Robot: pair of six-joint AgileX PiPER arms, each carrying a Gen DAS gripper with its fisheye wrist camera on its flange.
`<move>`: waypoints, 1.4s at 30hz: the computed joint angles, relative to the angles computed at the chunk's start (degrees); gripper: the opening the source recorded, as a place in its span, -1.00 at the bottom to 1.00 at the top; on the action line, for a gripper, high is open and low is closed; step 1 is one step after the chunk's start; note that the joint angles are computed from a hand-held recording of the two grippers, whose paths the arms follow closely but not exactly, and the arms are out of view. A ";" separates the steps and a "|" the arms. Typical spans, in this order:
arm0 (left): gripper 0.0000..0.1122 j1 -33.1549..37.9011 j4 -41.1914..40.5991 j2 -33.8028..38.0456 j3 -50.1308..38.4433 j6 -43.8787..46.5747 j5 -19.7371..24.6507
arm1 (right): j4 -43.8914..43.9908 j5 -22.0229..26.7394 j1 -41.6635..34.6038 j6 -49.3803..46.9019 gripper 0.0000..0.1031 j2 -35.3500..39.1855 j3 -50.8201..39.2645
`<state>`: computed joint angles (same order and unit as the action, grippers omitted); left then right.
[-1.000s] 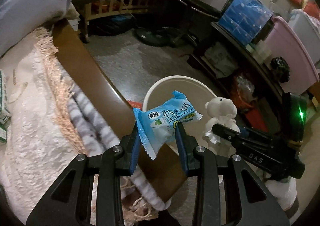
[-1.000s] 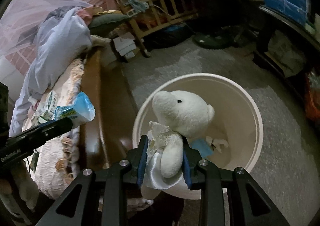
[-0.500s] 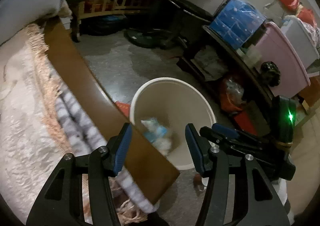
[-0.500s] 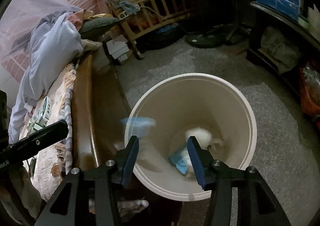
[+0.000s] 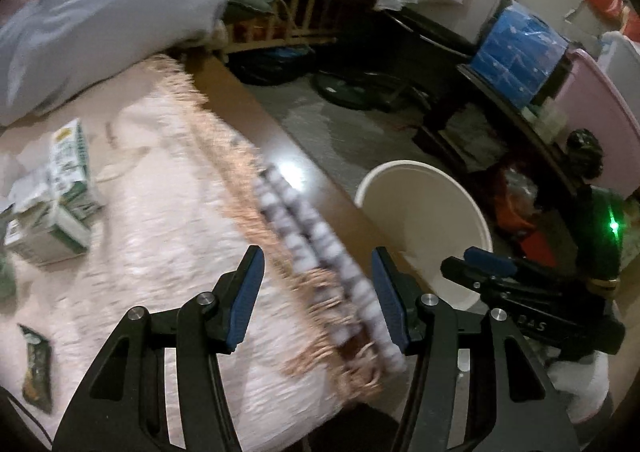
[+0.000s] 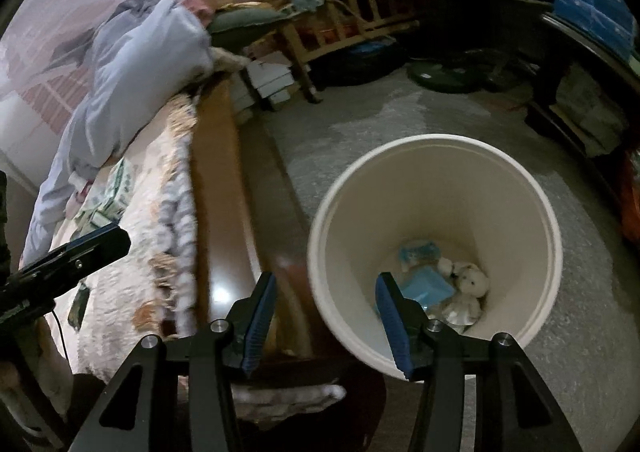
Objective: Collect trash
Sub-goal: 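Move both open grippers back over the trash on the bed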
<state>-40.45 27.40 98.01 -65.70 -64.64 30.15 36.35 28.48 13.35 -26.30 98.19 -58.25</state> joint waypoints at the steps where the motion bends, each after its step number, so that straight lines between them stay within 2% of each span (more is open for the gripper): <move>1: -0.04 0.02 1.16 -1.09 1.40 -1.36 0.24 | -0.24 -0.07 0.74 0.35 -0.05 -0.07 -0.10; 6: -0.04 0.23 5.46 -5.89 6.83 -6.24 1.51 | -2.52 -0.33 5.70 4.11 -0.04 -0.74 -0.97; 10: -0.04 -0.44 9.89 -10.26 11.02 -10.81 4.45 | -4.08 -0.57 9.10 6.67 -0.03 -0.55 -2.02; 16: -0.04 0.72 11.47 -18.46 19.52 -13.85 6.80 | -5.84 -0.16 14.88 10.28 0.02 0.91 -4.78; 23: -0.04 5.01 8.25 -30.94 29.44 -10.80 8.63 | -9.69 0.66 22.63 15.29 0.08 3.73 -9.64; 27: -0.04 10.61 3.39 -39.25 35.81 -4.78 9.20 | -11.89 1.68 26.15 17.84 0.10 5.98 -13.77; 30: -0.04 15.05 -1.10 -42.58 39.27 1.25 8.49 | -14.14 2.77 28.57 20.07 0.12 7.84 -17.31; 32: -0.04 19.47 -5.28 -44.14 42.12 7.01 6.49 | -15.02 3.40 29.88 21.00 0.14 9.03 -19.38; 34: -0.04 21.23 -6.20 -43.94 43.71 8.64 5.11 | -15.47 3.93 30.80 21.48 0.15 10.16 -21.08; 42: -0.04 29.16 -6.39 -33.79 46.41 13.37 -7.13 | -17.51 7.80 33.91 23.36 0.17 15.87 -30.42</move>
<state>-11.30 21.01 64.22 -19.29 -51.28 23.02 18.84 36.29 47.25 -2.94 114.05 -88.67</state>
